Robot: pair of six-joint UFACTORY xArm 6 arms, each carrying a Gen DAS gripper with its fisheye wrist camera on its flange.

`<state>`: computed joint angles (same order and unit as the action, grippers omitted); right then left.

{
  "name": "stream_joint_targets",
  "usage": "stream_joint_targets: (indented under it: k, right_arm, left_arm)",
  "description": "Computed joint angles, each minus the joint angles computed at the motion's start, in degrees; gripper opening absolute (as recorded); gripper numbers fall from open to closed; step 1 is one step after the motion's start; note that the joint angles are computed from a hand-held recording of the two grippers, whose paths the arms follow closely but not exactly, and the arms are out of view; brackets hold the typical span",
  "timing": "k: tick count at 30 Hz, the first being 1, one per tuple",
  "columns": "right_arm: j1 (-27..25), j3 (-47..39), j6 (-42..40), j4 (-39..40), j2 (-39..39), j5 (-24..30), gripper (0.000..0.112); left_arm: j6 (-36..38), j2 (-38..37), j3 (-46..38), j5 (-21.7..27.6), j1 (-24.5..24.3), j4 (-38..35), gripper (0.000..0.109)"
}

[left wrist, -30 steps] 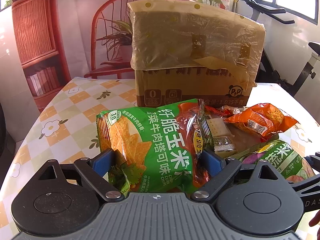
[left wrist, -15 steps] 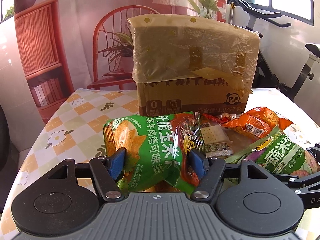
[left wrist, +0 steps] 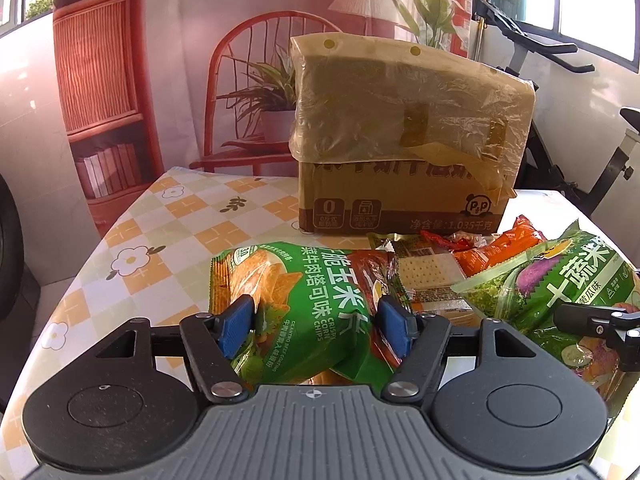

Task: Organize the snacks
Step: 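Lift both held green bags and carry them over the open box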

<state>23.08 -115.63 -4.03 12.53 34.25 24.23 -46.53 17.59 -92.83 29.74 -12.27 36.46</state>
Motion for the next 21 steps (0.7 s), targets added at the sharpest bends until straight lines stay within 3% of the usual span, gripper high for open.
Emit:
stream_joint_targets:
  k: [3, 8, 13, 18, 21]
  right_arm:
    - [0.05, 0.06, -1.01, 1.22, -0.03, 0.25, 0.081]
    - [0.16, 0.2, -2.73, 2.59, -0.07, -0.42, 0.081]
    - [0.07, 0.51, -3.45, 3.69, -0.17, -0.21, 0.081]
    - [-0.01, 0.77, -3.82, 4.2, -0.37, -0.7, 0.081]
    - [-0.14, 0.5, -4.57, 5.13, -0.33, -1.23, 0.081]
  left_arm:
    - [3.93, 0.82, -0.88, 2.41, 0.38, -5.9, 0.092]
    - [3.19, 0.95, -0.04, 1.56, 1.54, -7.83, 0.099]
    - [3.26, 1.51, -0.02, 0.31, 1.68, -6.23, 0.1]
    - [2.09, 0.16, 0.77, -1.39, 1.43, -3.31, 0.073]
    - [2.3, -0.8, 1.34, -2.75, 1.59, -3.18, 0.069]
